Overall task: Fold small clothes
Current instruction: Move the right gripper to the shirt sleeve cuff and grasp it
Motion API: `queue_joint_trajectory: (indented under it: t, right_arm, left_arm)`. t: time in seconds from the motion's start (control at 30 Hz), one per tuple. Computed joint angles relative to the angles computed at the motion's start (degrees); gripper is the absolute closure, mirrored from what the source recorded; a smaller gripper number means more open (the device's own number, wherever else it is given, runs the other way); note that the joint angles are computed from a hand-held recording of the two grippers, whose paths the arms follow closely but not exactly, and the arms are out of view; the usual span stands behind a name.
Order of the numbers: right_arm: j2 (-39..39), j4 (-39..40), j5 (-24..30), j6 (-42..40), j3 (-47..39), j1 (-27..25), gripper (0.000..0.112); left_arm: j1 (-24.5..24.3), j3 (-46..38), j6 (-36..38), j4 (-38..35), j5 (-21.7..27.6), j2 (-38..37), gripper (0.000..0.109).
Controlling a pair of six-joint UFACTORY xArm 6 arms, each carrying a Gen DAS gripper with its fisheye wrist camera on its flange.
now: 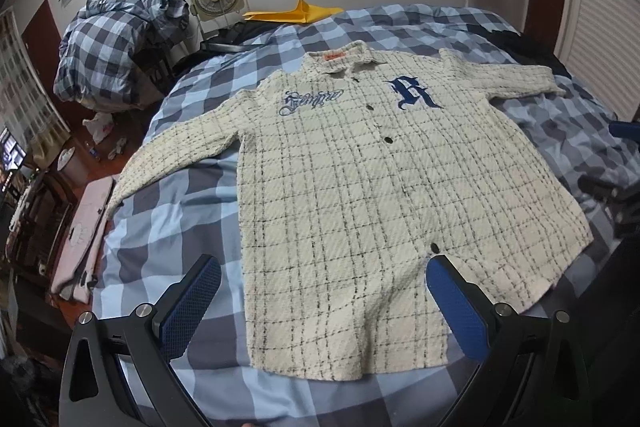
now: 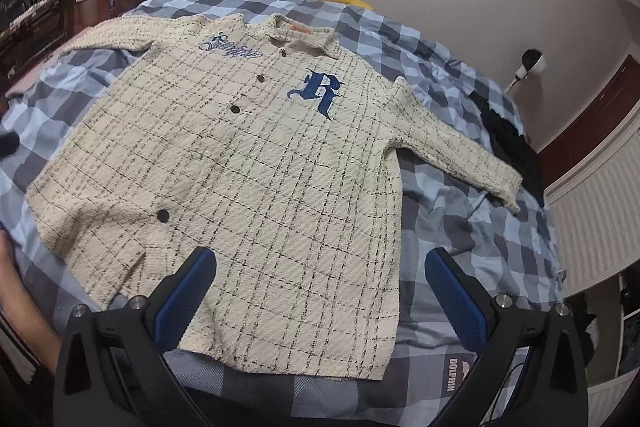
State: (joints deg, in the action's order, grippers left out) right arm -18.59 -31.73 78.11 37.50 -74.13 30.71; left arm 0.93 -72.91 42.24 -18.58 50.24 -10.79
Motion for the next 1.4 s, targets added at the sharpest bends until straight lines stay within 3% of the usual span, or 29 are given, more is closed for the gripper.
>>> queue_joint_trajectory:
  t: [0.23, 0.4, 0.57, 0.7, 0.83, 1.07, 1.3, 1.4]
  right_arm:
    - [-2.91, 5.22, -1.68, -4.06, -0.47, -9.13, 0.010]
    - [-3.30, 10.10, -3.13, -8.97, -0.07, -22.22, 0.010]
    - [2.06, 17.27, -4.19, -11.35, -2.47, -38.55, 0.010]
    - [11.41, 12.72, -2.10, -13.10, -8.57, -46.55, 0.010]
    - [20.58, 11.02, -2.48, -14.18, -15.01, -52.16, 0.010]
    - [33.99, 22.36, -5.98, -10.29, -26.44, -59.90, 0.010]
    - [39.92, 29.86, -11.10, -3.51, -29.63, -65.49, 0.010]
    - [40.98, 29.10, -11.87, -1.38, -30.05, -66.03, 0.010]
  left_arm:
    - [-0.16, -0.95, -1.78, 1.64, 1.92, 0.89, 0.006]
    - [-0.77, -0.38, -3.58, 3.55, 0.67, 1.01, 0.006]
    - [-1.19, -0.46, -6.31, 6.65, -0.90, 2.03, 0.006]
    - [-1.79, -1.28, -9.12, 10.22, -2.65, 3.68, 0.006]
    - [-2.11, -2.90, -12.04, 12.82, -3.99, 5.79, 0.006]
    - [-2.25, -9.05, -17.45, 15.32, 0.89, 11.57, 0.006]
    - [-2.36, -11.84, -20.86, 18.08, 1.90, 14.62, 0.006]
    - [-2.40, -12.85, -22.06, 19.24, 2.47, 15.73, 0.006]
